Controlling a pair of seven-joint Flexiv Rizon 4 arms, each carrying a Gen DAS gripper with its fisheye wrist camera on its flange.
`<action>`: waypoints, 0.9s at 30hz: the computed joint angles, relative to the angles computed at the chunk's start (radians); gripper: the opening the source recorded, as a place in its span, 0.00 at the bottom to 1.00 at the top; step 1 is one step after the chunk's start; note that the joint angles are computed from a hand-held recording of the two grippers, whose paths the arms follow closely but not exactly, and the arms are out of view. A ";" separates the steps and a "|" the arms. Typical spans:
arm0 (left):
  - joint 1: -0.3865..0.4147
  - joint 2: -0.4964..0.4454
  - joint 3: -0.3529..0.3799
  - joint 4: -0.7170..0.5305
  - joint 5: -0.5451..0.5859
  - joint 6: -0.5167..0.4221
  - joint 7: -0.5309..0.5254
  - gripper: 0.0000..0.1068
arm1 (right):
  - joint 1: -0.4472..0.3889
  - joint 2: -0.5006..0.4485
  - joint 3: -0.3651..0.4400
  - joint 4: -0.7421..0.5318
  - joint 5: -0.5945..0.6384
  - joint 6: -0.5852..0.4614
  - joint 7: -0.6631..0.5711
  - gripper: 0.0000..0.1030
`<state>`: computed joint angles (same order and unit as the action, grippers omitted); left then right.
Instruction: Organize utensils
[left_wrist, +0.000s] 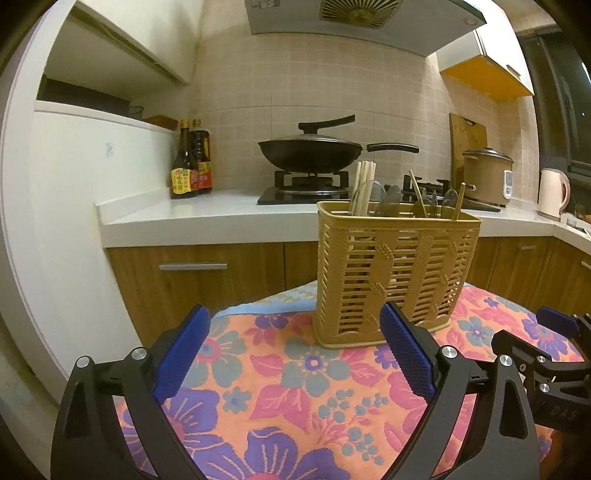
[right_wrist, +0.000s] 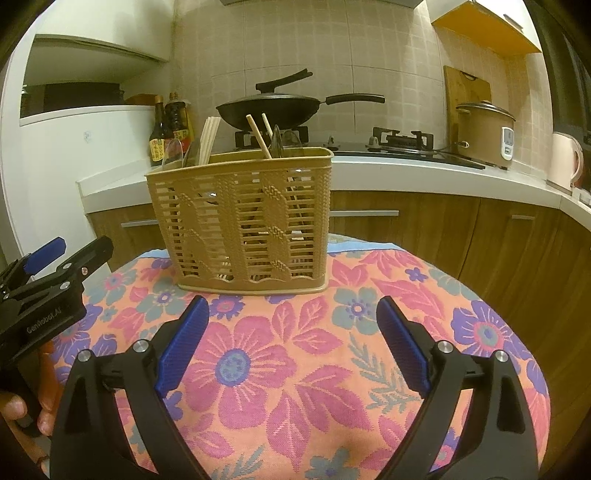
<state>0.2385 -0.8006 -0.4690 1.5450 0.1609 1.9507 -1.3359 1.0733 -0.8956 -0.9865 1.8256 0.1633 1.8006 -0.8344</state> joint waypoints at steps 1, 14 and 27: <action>-0.002 0.001 0.003 0.000 -0.001 0.000 0.000 0.85 | 0.001 -0.001 -0.001 0.000 0.001 0.001 0.001 0.85; -0.040 0.006 0.050 -0.001 0.008 0.027 0.016 0.86 | 0.016 -0.013 -0.019 0.004 0.006 -0.004 0.008 0.85; -0.016 0.001 0.012 0.000 0.006 -0.001 0.034 0.86 | 0.036 -0.028 -0.044 0.005 -0.006 -0.015 0.015 0.85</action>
